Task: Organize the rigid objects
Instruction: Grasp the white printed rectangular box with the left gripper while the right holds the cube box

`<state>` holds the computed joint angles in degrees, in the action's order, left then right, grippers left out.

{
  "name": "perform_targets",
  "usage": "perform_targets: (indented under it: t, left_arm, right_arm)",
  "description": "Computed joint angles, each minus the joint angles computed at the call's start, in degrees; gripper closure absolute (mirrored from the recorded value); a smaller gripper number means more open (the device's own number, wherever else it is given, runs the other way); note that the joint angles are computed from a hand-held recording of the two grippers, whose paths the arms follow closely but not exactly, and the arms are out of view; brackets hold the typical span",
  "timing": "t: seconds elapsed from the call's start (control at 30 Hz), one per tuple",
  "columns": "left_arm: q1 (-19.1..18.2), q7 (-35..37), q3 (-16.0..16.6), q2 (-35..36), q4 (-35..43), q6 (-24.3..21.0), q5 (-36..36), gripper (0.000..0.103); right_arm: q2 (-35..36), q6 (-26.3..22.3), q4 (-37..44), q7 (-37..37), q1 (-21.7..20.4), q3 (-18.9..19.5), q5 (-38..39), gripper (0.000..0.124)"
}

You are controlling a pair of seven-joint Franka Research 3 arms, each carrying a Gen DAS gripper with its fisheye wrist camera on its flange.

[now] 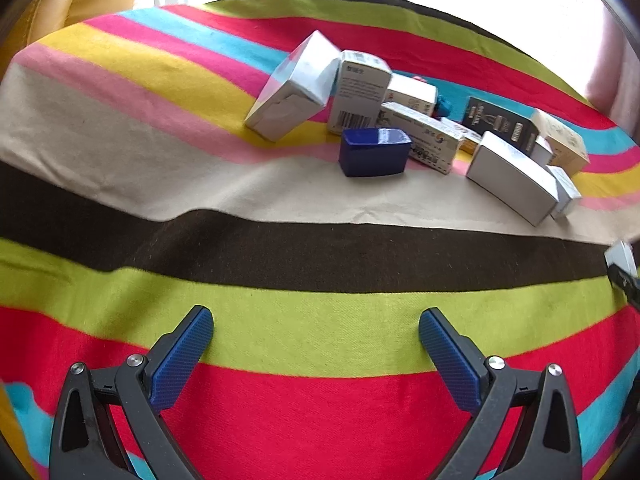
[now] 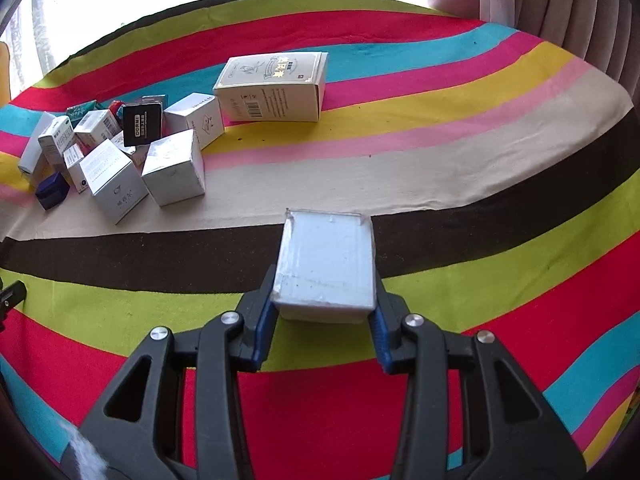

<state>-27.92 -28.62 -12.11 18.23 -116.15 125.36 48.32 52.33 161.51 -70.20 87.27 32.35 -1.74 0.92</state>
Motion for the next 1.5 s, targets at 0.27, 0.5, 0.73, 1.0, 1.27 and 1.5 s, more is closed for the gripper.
perform_targets:
  t: [0.27,0.5,0.73,1.0,1.27,1.5]
  left_arm:
    - [-2.2,-10.6,2.4,5.3,8.3,2.5,3.2,0.0]
    - [-2.0,-13.3,6.3,14.3,24.1,5.0,2.8,0.0]
    - [0.4,0.7,6.1,27.0,44.9,-4.8,-10.9,0.0]
    - [-2.3,14.9,8.1,25.6,42.9,-6.4,-13.2,0.059]
    - [-1.0,19.0,8.3,21.4,34.2,3.5,-8.5,0.051]
    - [-5.3,16.8,8.8,17.4,28.0,1.6,-2.3,0.061]
  right_arm:
    - [0.3,0.1,0.3,0.0,-0.2,0.1,0.0,0.078]
    - [-0.7,0.9,-1.3,-0.6,-0.4,0.5,0.7,0.078]
    - [-0.4,0.7,-0.9,-0.3,-0.2,0.4,0.8,0.077]
    - [-0.6,0.8,-1.3,-0.4,-0.3,0.6,1.2,0.077]
    - [-0.4,1.1,-1.3,0.1,0.0,0.2,1.1,0.077]
    - [-0.7,1.3,-1.6,-0.3,-0.7,1.1,1.9,0.079]
